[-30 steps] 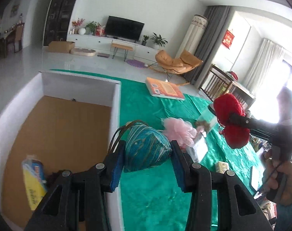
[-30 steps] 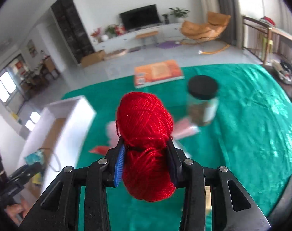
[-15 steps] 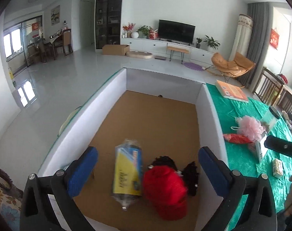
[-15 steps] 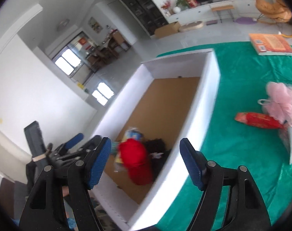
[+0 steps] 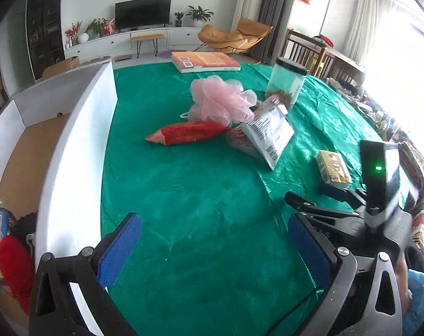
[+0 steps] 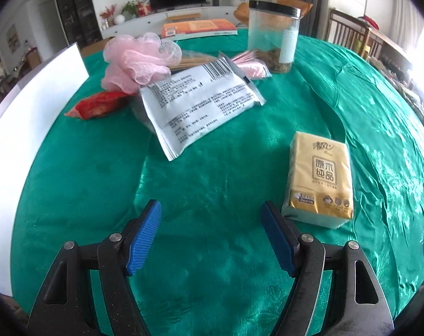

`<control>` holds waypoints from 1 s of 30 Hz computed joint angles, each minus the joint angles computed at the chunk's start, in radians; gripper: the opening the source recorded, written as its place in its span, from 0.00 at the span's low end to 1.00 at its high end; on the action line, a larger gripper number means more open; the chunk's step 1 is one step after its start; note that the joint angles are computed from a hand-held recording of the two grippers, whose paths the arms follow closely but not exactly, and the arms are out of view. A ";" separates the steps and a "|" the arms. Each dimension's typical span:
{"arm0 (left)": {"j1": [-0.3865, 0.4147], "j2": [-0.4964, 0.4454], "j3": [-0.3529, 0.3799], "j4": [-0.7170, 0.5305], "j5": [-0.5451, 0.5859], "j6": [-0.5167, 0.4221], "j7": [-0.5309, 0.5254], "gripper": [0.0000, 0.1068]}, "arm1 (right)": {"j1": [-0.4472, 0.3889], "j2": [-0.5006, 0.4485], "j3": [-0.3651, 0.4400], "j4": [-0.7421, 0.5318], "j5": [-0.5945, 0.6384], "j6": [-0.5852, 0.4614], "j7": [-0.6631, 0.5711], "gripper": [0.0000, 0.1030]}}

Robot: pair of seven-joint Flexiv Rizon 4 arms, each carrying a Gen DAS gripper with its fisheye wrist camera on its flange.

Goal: Organize soft objects

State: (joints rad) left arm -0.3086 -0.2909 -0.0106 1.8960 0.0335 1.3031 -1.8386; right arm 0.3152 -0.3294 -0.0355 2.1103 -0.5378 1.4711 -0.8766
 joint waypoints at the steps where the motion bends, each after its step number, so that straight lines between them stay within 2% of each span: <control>1: -0.018 -0.024 0.027 -0.021 0.031 -0.004 -0.042 0.96 | 0.020 0.003 -0.034 0.011 -0.028 0.015 0.024 0.74; 3: -0.037 -0.065 0.065 -0.056 0.073 -0.013 -0.102 0.96 | 0.055 0.012 -0.093 0.034 -0.085 0.034 0.080 0.74; 6: -0.038 -0.128 0.076 -0.107 0.088 -0.029 -0.128 0.96 | 0.102 0.025 -0.167 0.055 -0.183 0.040 0.175 0.75; 13: -0.048 -0.205 0.100 -0.172 0.110 -0.061 -0.151 0.96 | 0.053 0.018 -0.141 0.050 -0.251 0.044 0.231 0.80; 20: -0.080 -0.219 0.135 -0.207 0.167 -0.096 -0.164 0.96 | 0.031 0.014 -0.129 0.048 -0.288 0.049 0.259 0.81; 30: -0.071 -0.221 0.124 -0.213 0.185 -0.100 -0.176 0.96 | 0.026 0.012 -0.131 0.048 -0.320 0.055 0.286 0.85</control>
